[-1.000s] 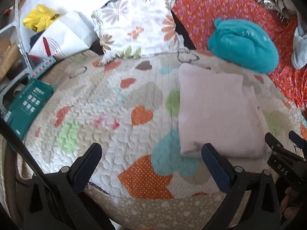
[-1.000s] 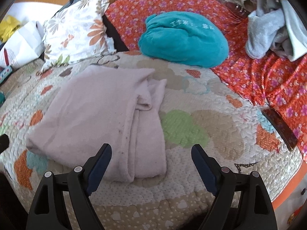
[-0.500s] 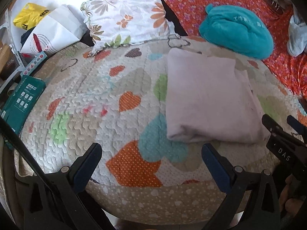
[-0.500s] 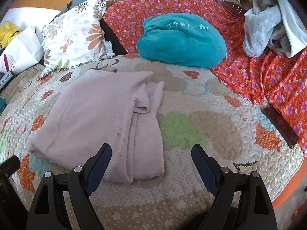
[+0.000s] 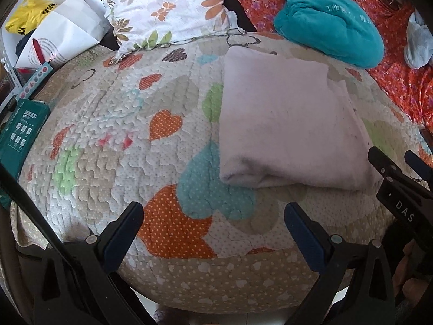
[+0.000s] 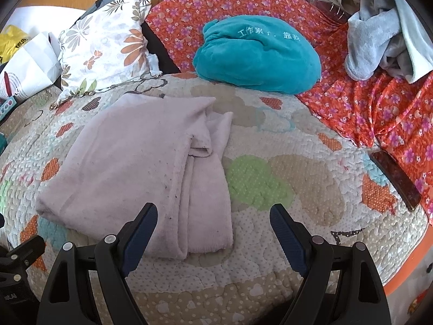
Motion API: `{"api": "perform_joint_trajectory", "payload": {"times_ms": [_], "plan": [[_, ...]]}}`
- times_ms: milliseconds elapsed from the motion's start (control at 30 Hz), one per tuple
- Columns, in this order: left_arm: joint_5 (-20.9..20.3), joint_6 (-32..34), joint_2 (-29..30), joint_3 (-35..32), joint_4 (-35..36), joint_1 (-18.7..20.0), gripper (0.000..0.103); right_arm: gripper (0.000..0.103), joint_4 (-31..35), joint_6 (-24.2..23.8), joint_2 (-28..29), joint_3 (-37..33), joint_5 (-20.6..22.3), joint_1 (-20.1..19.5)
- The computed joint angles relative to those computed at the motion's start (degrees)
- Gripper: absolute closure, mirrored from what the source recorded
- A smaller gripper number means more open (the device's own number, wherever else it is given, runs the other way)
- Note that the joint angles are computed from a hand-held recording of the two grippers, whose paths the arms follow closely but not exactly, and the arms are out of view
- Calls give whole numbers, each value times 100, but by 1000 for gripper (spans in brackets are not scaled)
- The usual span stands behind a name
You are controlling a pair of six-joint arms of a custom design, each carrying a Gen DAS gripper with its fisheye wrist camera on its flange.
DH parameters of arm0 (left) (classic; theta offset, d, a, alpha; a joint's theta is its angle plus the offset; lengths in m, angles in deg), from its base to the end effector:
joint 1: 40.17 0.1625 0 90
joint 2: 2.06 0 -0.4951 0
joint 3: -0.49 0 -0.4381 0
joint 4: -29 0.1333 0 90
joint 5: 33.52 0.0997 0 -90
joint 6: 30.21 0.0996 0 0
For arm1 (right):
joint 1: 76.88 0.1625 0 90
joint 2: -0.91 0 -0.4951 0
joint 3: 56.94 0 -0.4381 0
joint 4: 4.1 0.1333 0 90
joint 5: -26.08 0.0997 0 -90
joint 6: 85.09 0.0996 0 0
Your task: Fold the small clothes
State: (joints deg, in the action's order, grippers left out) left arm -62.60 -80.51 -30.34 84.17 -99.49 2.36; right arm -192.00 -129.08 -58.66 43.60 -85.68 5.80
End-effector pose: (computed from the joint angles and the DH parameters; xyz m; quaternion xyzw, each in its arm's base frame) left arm -0.4156 -0.6802 -0.0389 0.0535 0.8542 -0.2944 0.4252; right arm 0.0047 -0.7199 0.3352 0.1862 -0.8478 0.3501 0.3522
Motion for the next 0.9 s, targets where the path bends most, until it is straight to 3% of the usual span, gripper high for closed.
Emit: {"api": "perform_joint_trajectory", "payload": {"times_ms": [900], "plan": [[-341, -45, 33, -131, 12, 168, 0, 14, -175, -81, 20, 30, 30, 2]]}}
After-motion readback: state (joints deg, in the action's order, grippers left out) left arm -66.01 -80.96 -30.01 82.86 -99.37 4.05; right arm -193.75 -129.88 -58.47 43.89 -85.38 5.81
